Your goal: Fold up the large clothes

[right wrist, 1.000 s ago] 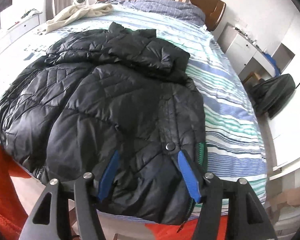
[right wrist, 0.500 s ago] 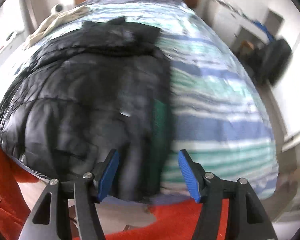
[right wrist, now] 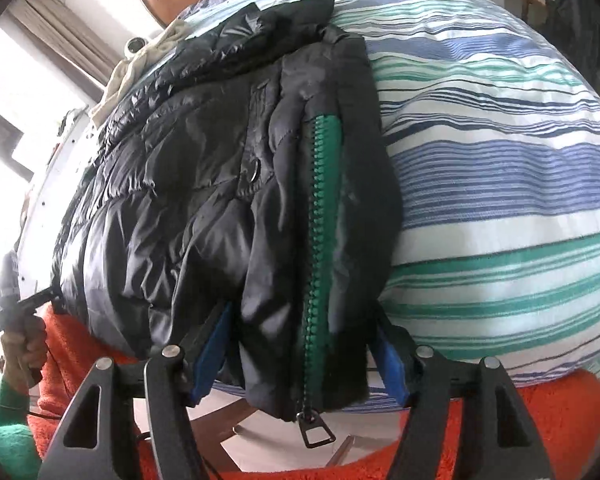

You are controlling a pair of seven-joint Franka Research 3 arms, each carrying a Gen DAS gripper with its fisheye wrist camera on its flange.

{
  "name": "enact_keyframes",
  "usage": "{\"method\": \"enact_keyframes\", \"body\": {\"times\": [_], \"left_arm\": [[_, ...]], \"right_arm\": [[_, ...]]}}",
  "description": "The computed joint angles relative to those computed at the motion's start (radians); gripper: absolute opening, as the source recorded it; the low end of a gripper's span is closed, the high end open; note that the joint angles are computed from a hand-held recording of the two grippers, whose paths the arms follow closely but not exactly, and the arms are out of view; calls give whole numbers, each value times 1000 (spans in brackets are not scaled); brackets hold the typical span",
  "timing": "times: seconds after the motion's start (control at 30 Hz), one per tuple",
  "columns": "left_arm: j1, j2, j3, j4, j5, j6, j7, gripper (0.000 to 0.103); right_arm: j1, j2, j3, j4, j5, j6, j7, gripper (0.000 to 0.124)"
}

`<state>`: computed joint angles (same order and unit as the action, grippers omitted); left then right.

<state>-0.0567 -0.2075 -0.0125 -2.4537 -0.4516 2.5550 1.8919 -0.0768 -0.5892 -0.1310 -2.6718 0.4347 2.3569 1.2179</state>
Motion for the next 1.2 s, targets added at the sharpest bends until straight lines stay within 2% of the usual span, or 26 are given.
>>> {"method": "enact_keyframes", "body": {"times": [0.03, 0.07, 0.1, 0.13, 0.2, 0.37, 0.53, 0.63, 0.7, 0.83, 0.87, 0.93, 1.0, 1.13, 1.17, 1.2], "left_arm": [[-5, 0, 11, 11, -24, -37, 20, 80], [-7, -5, 17, 17, -46, -69, 37, 61], [1, -10, 9, 19, -25, -77, 17, 49], [12, -25, -3, 13, 16, -76, -10, 43], [9, -49, 4, 17, 20, -100, -8, 18], [-7, -156, 42, 24, -13, -141, 32, 15], [0, -258, 71, -5, 29, -249, 32, 15], [18, -344, 85, -56, 89, -353, 20, 15], [31, -414, 104, -77, 123, -461, 14, 15], [39, -507, 152, -32, 139, -660, 13, 15], [40, -509, 164, -9, 131, -678, 18, 15], [36, -477, 187, 55, 83, -665, 17, 16], [18, -408, 218, 116, -10, -603, 44, 16], [-18, -180, 255, 265, -242, -483, 143, 17], [-18, -130, 247, 293, -279, -451, 160, 18], [-18, -69, 234, 328, -314, -410, 173, 19]], "right_arm": [[-3, 6, 6, 10, -11, -4, 4, 49], [-6, 3, 9, 16, -23, -14, 8, 44], [-2, 12, -2, 28, -17, -22, -1, 36], [8, 11, -19, 36, 7, -36, -13, 24], [12, 9, -32, 53, 34, -58, -23, 21], [15, -43, -45, 99, 81, -105, -38, 17], [-5, -121, -51, 121, 61, -210, -45, 17], [-32, -186, -56, 108, 37, -322, -18, 17], [-59, -244, -56, 95, 30, -419, 35, 17], [-78, -340, -74, 109, 69, -563, 113, 17], [-76, -348, -83, 120, 91, -576, 120, 17], [-66, -333, -94, 155, 142, -557, 121, 17], [-36, -277, -112, 192, 196, -492, 69, 17], [45, -45, -150, 303, 345, -296, -90, 17], [82, 35, -169, 336, 414, -231, -148, 17], [84, 80, -162, 359, 452, -209, -177, 17]]}}
